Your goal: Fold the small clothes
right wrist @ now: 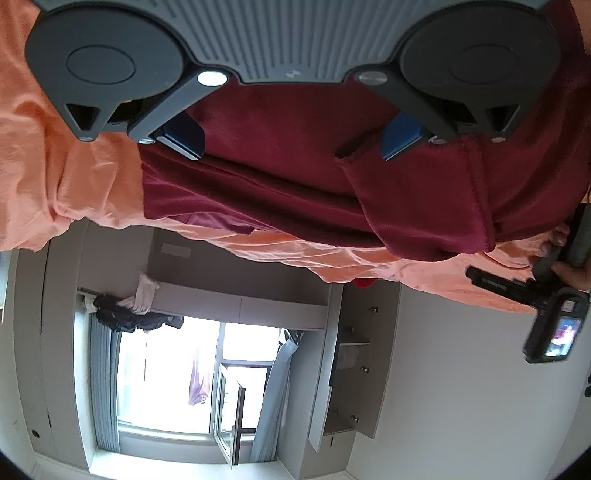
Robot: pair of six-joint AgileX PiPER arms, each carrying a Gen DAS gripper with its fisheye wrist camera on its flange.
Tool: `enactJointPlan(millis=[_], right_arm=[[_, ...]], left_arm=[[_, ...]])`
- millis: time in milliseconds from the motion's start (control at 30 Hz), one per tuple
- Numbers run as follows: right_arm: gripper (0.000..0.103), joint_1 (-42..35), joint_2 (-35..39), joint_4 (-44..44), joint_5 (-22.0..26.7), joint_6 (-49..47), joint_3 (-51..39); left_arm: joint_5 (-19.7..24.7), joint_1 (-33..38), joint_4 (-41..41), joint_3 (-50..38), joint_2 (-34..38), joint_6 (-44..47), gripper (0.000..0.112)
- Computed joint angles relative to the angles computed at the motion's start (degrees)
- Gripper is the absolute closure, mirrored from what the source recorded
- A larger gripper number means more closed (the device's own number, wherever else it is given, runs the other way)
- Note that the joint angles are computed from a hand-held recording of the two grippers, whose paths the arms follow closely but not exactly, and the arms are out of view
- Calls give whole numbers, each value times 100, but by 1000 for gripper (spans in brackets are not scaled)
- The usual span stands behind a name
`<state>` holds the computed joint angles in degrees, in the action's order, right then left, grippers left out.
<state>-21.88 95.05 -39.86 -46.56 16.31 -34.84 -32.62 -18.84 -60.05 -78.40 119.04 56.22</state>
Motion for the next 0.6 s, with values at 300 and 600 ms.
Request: enactJointPlan(millis=[300, 600], right_arm=[[0, -566, -611, -320, -568, -301, 998], [0, -1336, -1412, -1698, -519, 751, 1658]], left_arm=[[-2416, -1067, 2057, 3007, -1071, -2693, 10], [-3624, -2323, 2214, 4760, -1307, -3250, 10]])
